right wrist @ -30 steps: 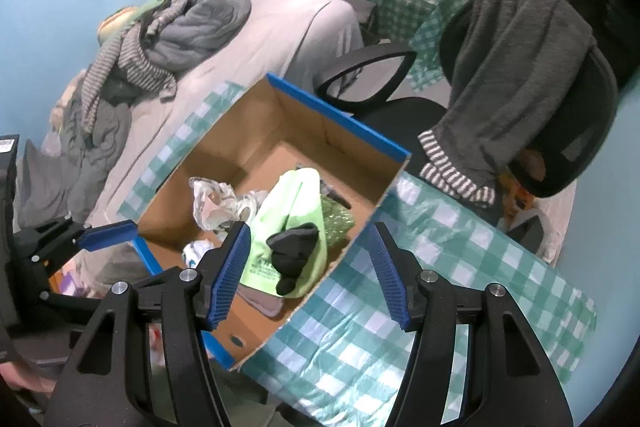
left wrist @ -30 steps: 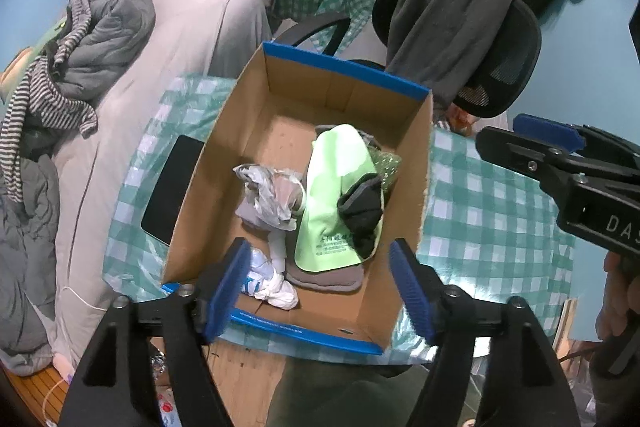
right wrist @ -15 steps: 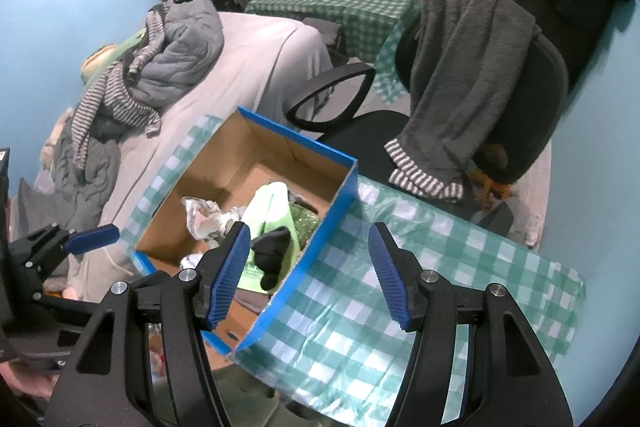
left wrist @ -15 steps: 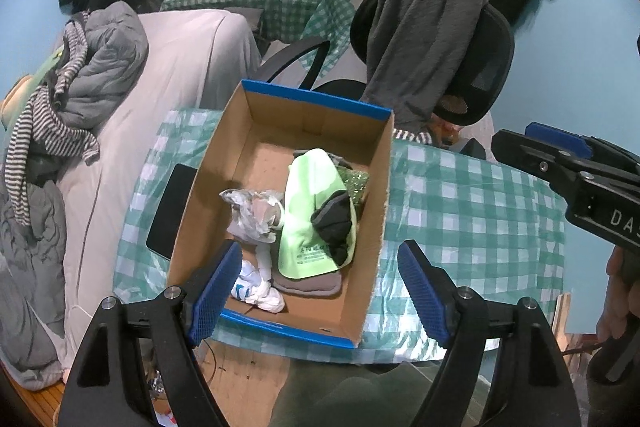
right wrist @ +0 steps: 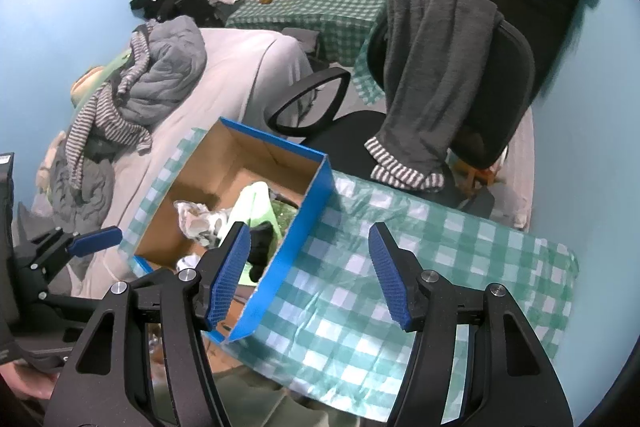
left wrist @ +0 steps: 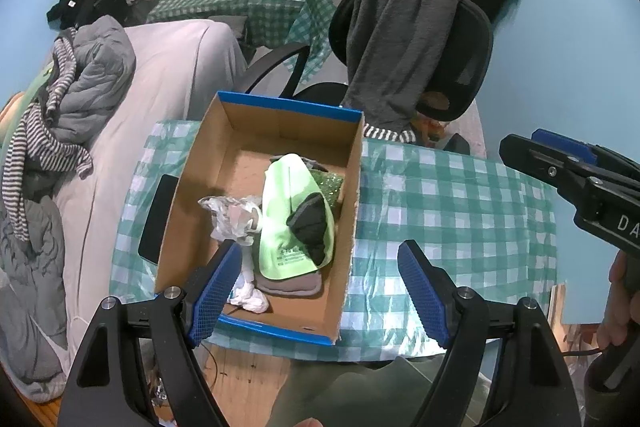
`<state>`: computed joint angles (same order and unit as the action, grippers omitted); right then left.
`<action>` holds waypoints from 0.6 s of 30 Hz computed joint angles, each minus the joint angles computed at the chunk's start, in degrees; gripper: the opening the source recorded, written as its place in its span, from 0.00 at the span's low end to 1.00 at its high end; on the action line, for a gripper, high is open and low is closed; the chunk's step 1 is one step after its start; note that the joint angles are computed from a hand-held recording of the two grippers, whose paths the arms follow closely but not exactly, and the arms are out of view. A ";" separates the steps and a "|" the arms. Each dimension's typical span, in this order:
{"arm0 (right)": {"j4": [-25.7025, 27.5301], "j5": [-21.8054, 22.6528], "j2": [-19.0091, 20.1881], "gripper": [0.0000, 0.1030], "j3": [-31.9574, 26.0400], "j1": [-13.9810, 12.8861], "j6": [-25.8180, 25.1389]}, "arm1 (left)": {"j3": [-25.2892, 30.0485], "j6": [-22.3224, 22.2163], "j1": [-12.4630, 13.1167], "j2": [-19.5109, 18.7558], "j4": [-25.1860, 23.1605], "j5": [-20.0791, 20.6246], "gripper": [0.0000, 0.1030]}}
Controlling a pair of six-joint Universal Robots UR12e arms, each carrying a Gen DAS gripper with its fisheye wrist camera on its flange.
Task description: Organize soft objects
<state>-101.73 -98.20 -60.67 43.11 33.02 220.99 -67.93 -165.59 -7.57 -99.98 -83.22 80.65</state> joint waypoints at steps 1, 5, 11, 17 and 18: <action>0.03 -0.09 -0.19 0.59 0.23 0.00 0.29 | 0.03 0.10 -0.08 0.02 0.03 -0.01 0.79; -0.19 -0.32 -0.88 0.59 1.18 0.05 1.29 | 0.09 0.36 -0.32 0.15 0.11 -0.02 0.79; -0.60 -0.33 -1.56 0.59 2.21 0.01 1.85 | 0.12 0.29 -0.57 0.19 0.02 0.18 0.79; -0.92 -0.36 -1.78 0.59 2.61 -0.02 1.84 | 0.40 0.61 -0.85 0.10 -0.20 0.36 0.79; -1.10 -0.29 -1.84 0.59 2.73 -0.04 1.79 | 0.35 0.50 -0.88 0.12 -0.10 0.40 0.79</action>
